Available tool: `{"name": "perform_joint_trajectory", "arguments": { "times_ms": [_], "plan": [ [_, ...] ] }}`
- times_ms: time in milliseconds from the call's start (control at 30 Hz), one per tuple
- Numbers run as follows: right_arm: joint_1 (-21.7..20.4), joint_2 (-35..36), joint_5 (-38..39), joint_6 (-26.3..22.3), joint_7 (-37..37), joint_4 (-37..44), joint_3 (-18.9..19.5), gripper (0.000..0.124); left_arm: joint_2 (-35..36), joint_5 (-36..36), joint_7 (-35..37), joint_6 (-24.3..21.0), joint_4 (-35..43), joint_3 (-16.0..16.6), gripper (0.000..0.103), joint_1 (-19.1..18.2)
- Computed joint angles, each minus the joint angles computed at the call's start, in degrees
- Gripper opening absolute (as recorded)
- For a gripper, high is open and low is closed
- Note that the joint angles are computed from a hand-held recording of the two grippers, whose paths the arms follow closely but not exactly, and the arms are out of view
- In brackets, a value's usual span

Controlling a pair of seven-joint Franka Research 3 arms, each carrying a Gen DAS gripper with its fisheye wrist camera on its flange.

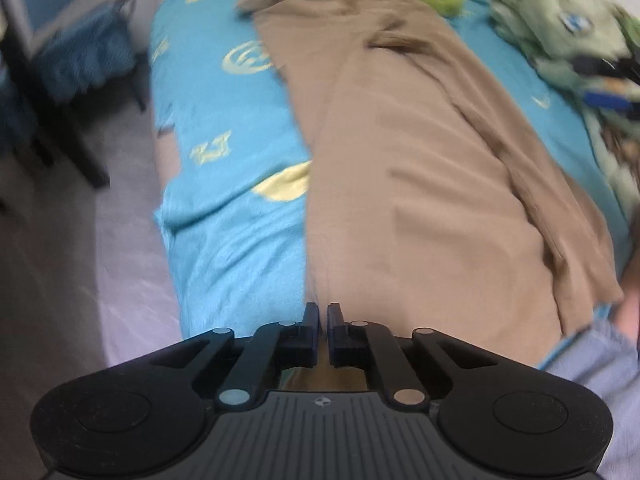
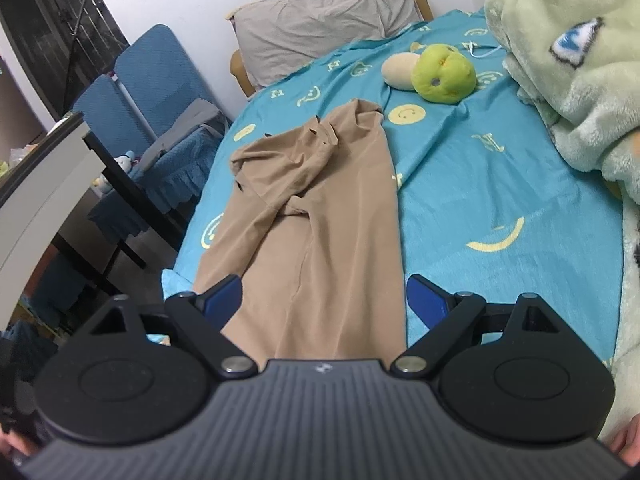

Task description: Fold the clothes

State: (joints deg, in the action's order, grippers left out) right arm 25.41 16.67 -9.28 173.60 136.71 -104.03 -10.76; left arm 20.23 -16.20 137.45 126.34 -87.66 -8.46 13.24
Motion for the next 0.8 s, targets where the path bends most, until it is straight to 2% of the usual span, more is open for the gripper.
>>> {"name": "perform_joint_trajectory", "arguments": {
  "times_ms": [133,233,400,500,567,667,700,767,800],
  "plan": [
    [-0.15,0.07,0.42,-0.46,-0.46,0.22,0.34,0.090,-6.75,-3.29,5.92,1.53,-5.61,-1.22,0.003,-0.21],
    [-0.27,0.38,0.13,-1.70,-0.79,0.96,0.63,0.090,-11.56,-6.72,8.34,1.59,-9.28,-1.10,0.003,-2.15],
    [-1.43,0.23,1.49,-2.00,-2.26,0.80,2.10,0.090,-15.71,-8.09,5.85,0.72,-13.30,-0.03,0.002,-6.78],
    [-1.65,-0.13,1.87,-2.19,-2.15,0.18,2.27,0.090,-16.31,-6.52,1.91,-0.95,-15.37,0.29,0.002,-9.38],
    [-3.20,-0.29,4.01,-2.37,-3.90,-0.15,4.07,0.090,-16.13,-4.93,-0.45,-1.91,-16.32,0.37,0.003,-10.64],
    [-6.67,-0.64,10.15,-2.96,-9.00,-0.87,8.44,0.090,-16.16,-4.76,-1.90,-2.14,-17.62,0.79,0.011,-11.26],
    [-7.87,-0.83,12.84,-3.36,-10.82,-1.23,9.97,0.090,-16.13,-6.81,-1.97,-2.16,-17.57,1.13,0.017,-10.91],
    [-10.02,-1.24,18.57,-4.97,-14.30,-1.76,12.74,0.090,-15.64,-10.49,-3.65,-1.52,-17.02,2.00,0.038,-9.93],
    [-10.38,-1.59,20.78,-6.15,-15.01,-2.20,13.30,0.090,-15.21,-12.14,-5.06,-0.94,-16.54,2.42,0.052,-9.31]
  ]
}}
